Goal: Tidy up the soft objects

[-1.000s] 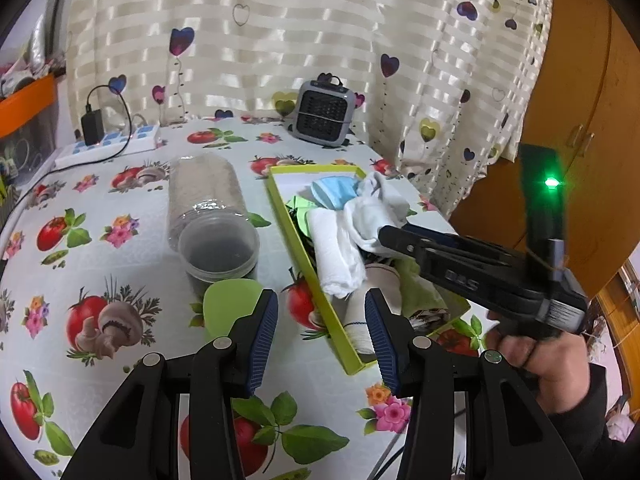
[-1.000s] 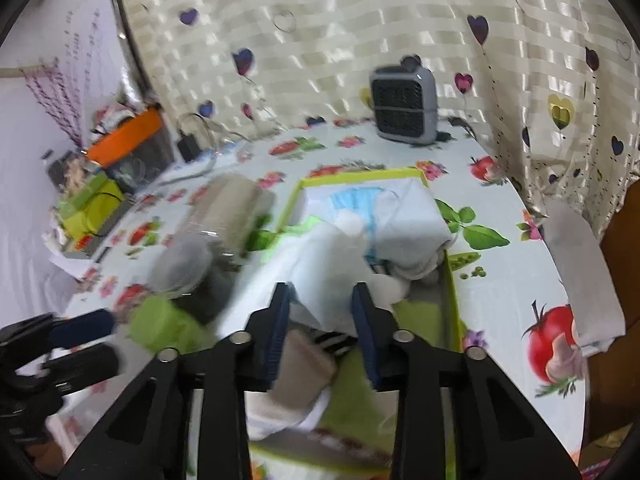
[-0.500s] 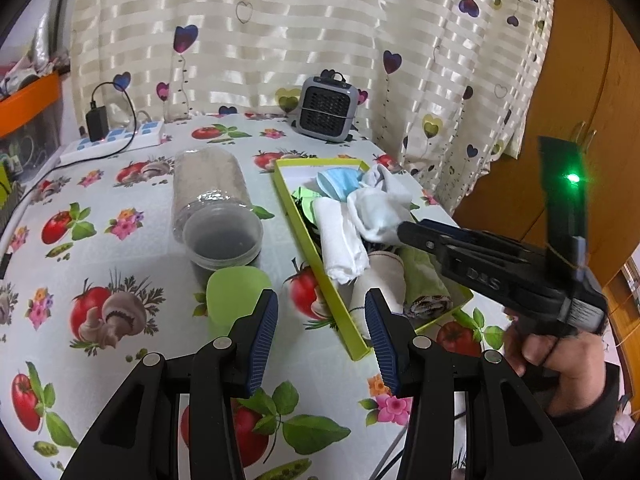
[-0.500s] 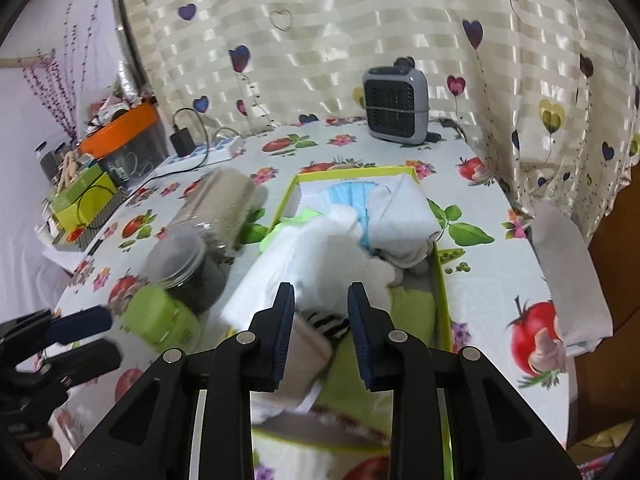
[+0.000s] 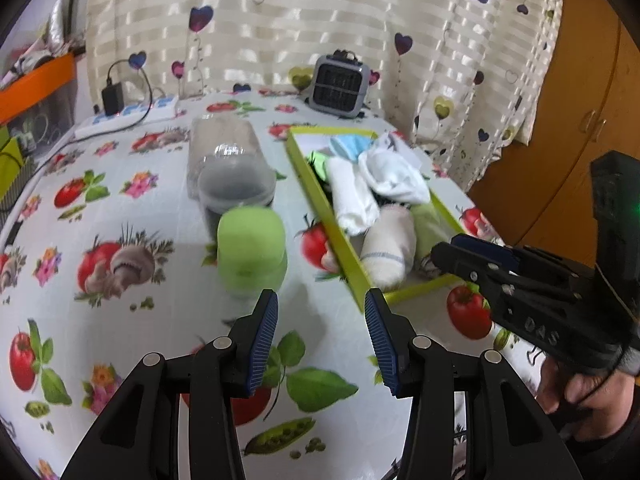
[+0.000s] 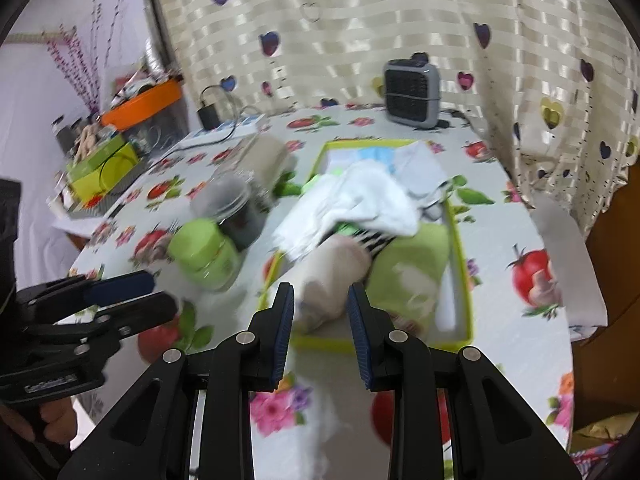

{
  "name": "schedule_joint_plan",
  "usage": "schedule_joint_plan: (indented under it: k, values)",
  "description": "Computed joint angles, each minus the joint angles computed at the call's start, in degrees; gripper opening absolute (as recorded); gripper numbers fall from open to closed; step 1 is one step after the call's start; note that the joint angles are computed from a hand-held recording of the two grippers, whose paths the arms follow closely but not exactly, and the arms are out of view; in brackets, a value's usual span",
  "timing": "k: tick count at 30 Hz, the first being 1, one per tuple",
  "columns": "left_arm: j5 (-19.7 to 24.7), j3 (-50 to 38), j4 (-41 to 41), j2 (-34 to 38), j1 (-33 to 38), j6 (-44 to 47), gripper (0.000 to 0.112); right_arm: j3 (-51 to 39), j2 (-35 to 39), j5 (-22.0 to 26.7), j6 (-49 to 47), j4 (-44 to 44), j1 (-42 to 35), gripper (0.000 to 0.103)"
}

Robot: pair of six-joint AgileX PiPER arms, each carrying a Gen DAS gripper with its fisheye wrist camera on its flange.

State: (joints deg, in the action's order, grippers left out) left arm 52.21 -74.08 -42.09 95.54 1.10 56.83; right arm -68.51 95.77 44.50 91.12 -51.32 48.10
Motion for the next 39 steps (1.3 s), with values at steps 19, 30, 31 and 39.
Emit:
schedule_joint_plan:
  k: [19,30,31,39]
  values:
    - [-4.61,4.1,1.99,-0.66,0.48,2.12,0.044,-7.3,5.86,10.52,-2.98,4.96,7.76,0.048]
    - [-5.75,3.94,2.8,-0.05,0.12,1.41,0.044,-7.85,6.58,10.21,-3.46,6.61,6.78,0.048]
    - [-5.81,3.95,2.78,-0.07,0.12,1.47,0.044,-7.79,6.54,10.11,-3.48,6.57,6.74,0.048]
    - [-5.31,3.84,2.49,-0.1,0.07,1.45,0.044,-7.24,6.34,9.46,-3.17,6.29,6.26,0.048]
